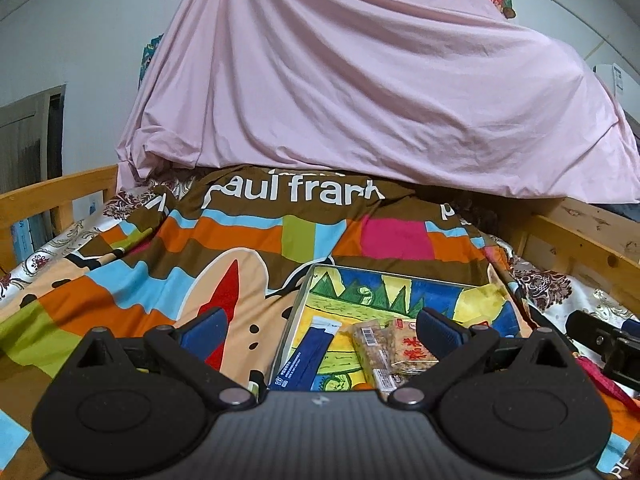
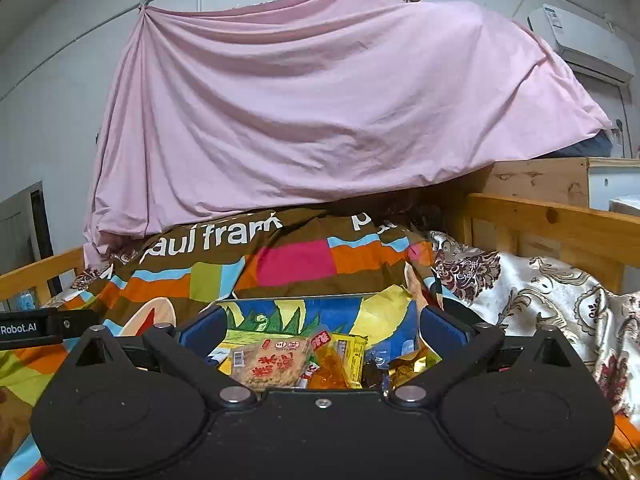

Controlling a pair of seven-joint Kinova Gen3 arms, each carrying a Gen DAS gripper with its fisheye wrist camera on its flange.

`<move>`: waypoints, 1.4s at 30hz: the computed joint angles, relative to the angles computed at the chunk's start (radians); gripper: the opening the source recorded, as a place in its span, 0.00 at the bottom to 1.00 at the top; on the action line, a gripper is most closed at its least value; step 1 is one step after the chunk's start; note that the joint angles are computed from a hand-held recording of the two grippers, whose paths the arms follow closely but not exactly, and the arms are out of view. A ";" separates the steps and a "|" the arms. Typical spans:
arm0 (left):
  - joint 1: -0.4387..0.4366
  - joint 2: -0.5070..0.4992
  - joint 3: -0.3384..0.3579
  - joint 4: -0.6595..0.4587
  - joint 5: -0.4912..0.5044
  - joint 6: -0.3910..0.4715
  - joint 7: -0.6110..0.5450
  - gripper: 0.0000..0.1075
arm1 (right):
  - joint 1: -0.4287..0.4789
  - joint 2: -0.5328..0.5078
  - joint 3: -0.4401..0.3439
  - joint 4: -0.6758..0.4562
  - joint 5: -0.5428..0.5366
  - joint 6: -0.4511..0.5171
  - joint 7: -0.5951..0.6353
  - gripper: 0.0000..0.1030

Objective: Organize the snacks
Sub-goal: 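Raise both open tools up and away from the tin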

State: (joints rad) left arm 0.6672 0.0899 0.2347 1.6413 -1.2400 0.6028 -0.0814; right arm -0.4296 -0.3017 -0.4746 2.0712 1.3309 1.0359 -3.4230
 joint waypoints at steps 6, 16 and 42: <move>-0.005 -0.050 0.024 0.056 -0.030 0.009 0.042 0.95 | -0.015 -0.025 -0.060 0.004 -0.036 0.067 0.016 0.99; -0.074 -0.145 0.111 0.150 -0.041 0.019 0.065 0.95 | -0.039 -0.049 -0.165 0.004 -0.084 0.169 0.031 0.99; -0.347 -0.386 0.331 0.369 0.064 -0.120 0.088 0.95 | -0.133 -0.012 -0.418 -0.021 -0.207 0.489 -0.052 0.99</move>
State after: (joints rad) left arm 0.3198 -0.2959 0.5660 2.0101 -1.1758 0.4833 0.0068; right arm -0.5621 -0.3140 -0.8924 2.0505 1.1235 1.5245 -3.4753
